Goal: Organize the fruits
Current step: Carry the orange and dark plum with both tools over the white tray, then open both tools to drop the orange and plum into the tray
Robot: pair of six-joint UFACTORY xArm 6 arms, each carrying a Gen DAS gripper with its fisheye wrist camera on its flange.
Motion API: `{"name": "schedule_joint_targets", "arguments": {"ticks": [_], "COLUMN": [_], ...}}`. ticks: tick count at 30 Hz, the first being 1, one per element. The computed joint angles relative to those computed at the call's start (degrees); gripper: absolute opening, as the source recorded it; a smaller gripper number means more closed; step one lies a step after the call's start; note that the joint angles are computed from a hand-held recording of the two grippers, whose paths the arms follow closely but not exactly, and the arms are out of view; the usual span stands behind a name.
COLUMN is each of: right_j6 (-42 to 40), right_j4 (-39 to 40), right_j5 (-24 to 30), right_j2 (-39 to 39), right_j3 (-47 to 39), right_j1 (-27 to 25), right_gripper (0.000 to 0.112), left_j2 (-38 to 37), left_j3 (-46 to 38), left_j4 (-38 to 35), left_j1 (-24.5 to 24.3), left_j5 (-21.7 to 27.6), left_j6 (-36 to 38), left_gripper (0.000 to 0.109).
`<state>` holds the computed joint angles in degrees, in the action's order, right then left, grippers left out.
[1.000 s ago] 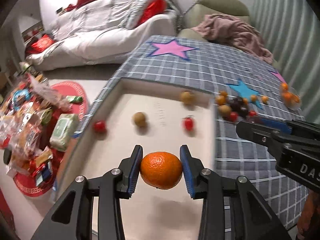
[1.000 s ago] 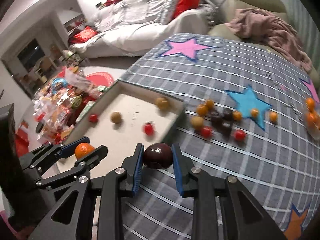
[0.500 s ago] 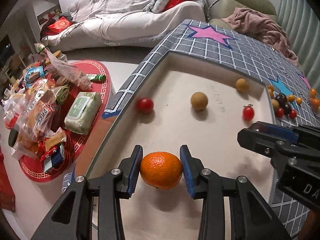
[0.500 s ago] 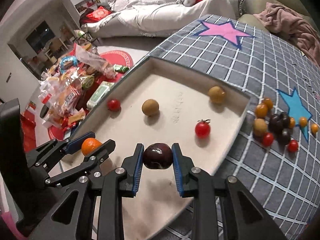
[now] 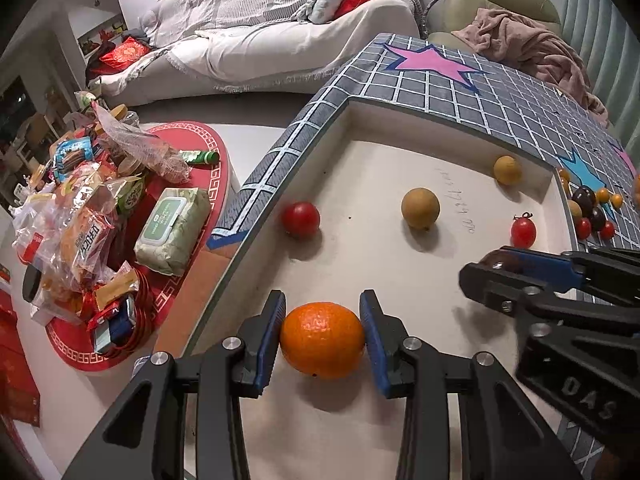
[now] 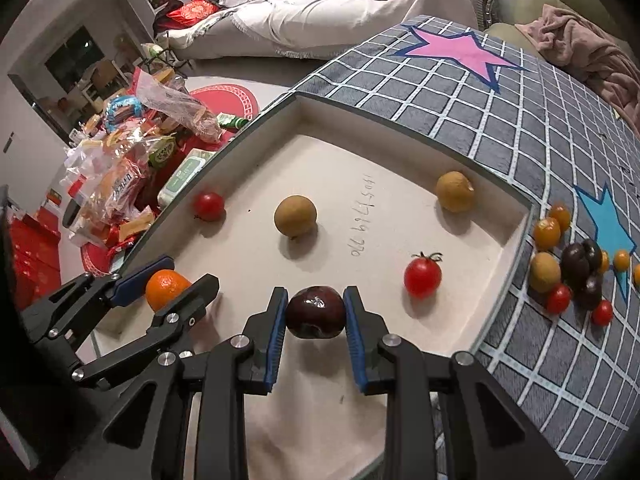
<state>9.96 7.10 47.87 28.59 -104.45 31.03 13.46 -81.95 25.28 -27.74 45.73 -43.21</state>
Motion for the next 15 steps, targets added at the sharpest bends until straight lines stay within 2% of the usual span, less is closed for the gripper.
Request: {"name": "schedule_joint_targets", "arguments": {"ticks": [9,15], "right_j6": [-0.7,-2.1], "right_j4": [-0.8,-2.4], "right_j5": [0.3,2.4], "right_j2": [1.4,2.4], "right_j3": [-1.0,-3.1], "right_j1": [-0.3,0.0], "right_gripper": [0.031,0.031], "left_j2": [0.0,-0.1], "left_j3": [0.5,0.7], "left_j4": [2.8,3.4], "left_j1": [-0.4,-0.5], "left_j5": [-0.4,-0.3], "left_j6": [-2.0,-3.3], "left_gripper": [0.040,0.040]}}
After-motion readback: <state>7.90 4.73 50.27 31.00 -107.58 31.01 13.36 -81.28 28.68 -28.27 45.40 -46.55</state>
